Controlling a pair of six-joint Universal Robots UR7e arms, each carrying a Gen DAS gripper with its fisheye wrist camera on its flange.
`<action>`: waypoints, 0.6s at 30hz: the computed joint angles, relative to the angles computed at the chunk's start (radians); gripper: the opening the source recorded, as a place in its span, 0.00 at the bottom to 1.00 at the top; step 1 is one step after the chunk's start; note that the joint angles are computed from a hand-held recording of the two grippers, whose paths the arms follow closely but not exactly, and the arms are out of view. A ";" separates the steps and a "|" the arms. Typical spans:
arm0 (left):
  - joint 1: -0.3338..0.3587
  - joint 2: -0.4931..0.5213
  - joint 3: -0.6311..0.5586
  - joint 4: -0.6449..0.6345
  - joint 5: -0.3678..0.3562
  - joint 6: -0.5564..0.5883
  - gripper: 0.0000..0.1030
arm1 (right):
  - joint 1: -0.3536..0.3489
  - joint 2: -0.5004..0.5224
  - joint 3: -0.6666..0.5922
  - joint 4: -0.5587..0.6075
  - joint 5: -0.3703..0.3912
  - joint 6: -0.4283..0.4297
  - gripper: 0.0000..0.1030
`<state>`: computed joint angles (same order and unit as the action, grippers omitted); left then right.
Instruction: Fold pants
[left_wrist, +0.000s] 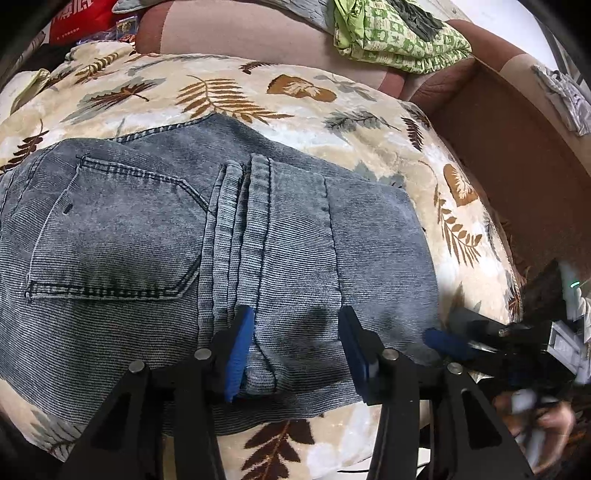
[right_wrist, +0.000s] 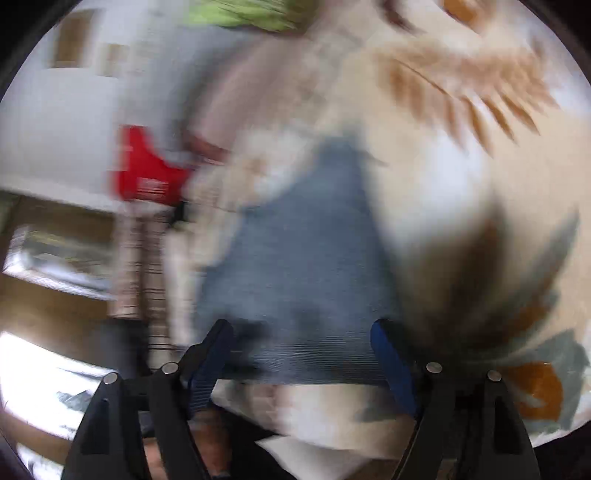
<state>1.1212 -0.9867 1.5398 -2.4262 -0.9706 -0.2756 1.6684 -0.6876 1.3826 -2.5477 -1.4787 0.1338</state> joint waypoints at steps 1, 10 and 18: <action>0.001 -0.002 0.001 -0.002 -0.005 0.006 0.47 | -0.013 -0.008 0.015 -0.022 0.032 -0.002 0.77; 0.010 -0.008 0.010 -0.025 -0.036 0.022 0.47 | 0.055 0.052 -0.198 0.092 0.032 -0.035 0.77; 0.022 -0.012 0.005 -0.028 -0.079 0.022 0.49 | 0.011 0.156 -0.324 0.171 0.029 0.078 0.77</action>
